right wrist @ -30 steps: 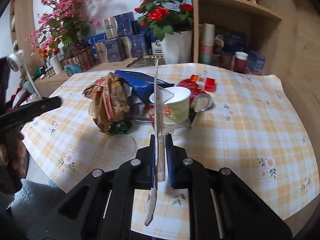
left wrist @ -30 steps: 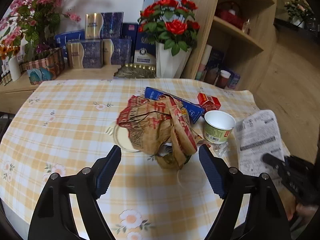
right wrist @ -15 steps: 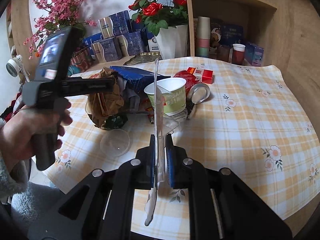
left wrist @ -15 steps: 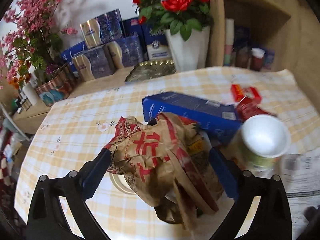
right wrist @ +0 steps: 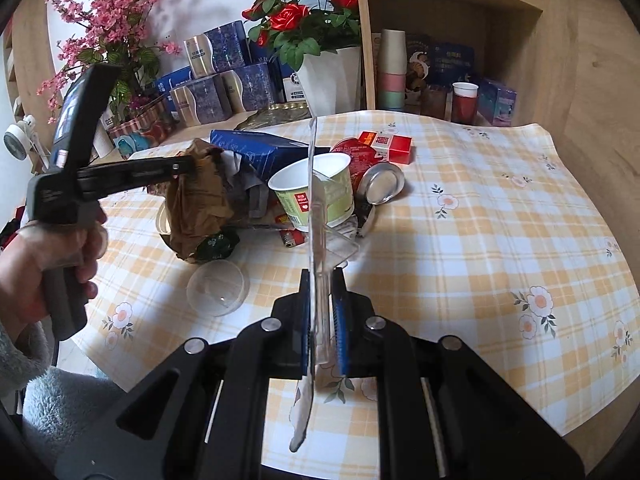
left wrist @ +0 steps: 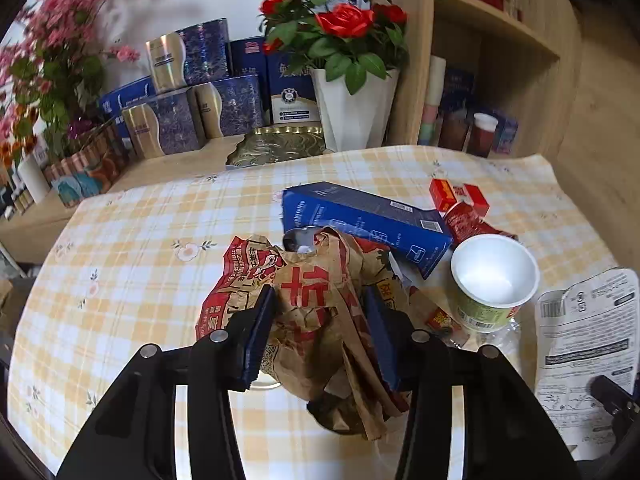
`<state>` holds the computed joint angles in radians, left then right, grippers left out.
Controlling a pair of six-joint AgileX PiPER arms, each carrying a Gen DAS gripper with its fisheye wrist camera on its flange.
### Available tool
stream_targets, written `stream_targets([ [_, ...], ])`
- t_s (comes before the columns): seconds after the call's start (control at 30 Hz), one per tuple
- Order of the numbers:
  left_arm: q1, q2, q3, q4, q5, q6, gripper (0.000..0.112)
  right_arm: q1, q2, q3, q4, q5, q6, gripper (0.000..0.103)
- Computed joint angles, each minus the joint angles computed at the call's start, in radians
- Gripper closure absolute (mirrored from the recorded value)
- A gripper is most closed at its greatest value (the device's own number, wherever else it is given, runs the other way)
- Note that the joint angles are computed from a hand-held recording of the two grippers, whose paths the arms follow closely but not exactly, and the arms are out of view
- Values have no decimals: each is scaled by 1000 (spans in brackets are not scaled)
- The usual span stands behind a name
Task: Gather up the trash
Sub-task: 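Carry the brown paper bag with the left gripper and drop it into the brown bin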
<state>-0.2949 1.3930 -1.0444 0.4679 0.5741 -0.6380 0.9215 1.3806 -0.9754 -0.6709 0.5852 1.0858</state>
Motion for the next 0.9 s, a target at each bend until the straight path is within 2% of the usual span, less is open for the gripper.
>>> stream_targets([
  [0.17, 33, -94, 66, -97, -19, 103, 70, 32, -12, -12, -16, 34, 6, 90],
  [0.4, 85, -271, 124, -300, 2, 326, 72, 57, -30, -14, -27, 59, 28, 90],
  [0.63, 212, -386, 75, -577, 128, 597, 73, 82, -30, -32, -36, 69, 41, 90],
  [0.77, 226, -442, 52, -621, 204, 636, 73, 106, -39, -43, -42, 89, 43, 90],
  [0.9, 187, -512, 50, -614, 278, 610, 73, 136, -65, -46, -46, 112, 48, 90],
])
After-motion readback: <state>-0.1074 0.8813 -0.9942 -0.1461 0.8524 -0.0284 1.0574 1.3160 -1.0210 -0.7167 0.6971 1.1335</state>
